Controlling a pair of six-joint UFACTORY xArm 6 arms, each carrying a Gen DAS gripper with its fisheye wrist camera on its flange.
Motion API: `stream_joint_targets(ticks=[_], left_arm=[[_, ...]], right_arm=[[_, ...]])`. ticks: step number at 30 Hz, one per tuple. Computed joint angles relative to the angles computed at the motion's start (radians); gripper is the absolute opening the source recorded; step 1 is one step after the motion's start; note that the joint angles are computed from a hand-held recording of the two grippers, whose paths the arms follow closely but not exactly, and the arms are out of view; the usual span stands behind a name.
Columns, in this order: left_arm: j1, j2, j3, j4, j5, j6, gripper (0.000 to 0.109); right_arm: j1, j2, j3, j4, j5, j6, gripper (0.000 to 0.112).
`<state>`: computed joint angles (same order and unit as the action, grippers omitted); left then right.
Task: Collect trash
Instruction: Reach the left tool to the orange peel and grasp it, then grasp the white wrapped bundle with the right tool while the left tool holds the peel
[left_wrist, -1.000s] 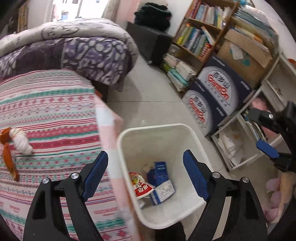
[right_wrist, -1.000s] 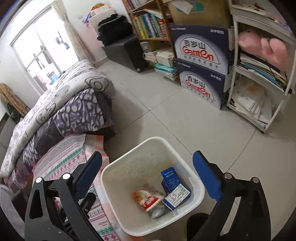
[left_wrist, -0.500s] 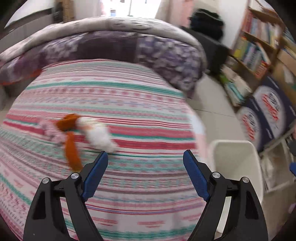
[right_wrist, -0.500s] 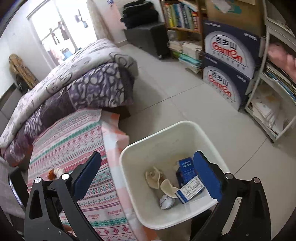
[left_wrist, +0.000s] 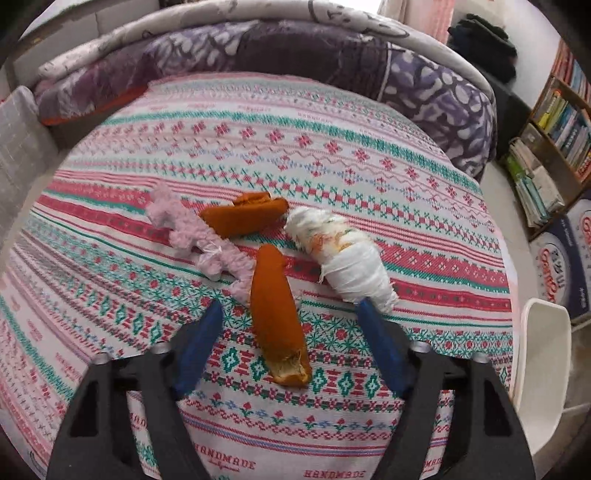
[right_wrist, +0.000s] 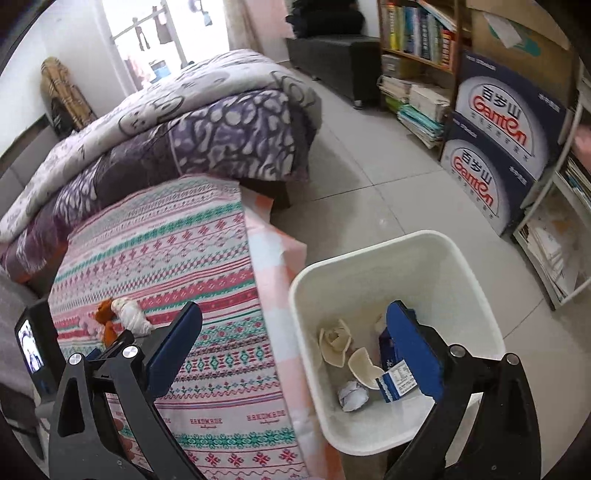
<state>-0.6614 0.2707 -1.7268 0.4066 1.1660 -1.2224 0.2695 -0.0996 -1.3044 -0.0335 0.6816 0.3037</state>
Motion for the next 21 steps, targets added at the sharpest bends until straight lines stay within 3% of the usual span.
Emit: stream_joint_targets(ticks=[4, 12, 21], left_arm=[[0.022, -0.057, 0.092, -0.058, -0.08, 0.045, 0.028], [0.04, -0.26, 0.276, -0.042, -0.165, 0.02, 0.026], [0.056, -0.494, 0.409, 0.057, -0.148, -0.072, 0.026]], right_arm=[[0.039, 0.029, -0.019, 0.009, 0.003, -0.027, 0.096], [0.131, 0.078, -0.04, 0.032, -0.031, -0.143, 0.096], [0.247, 0.233, -0.175, 0.037, -0.053, -0.301, 0.096]])
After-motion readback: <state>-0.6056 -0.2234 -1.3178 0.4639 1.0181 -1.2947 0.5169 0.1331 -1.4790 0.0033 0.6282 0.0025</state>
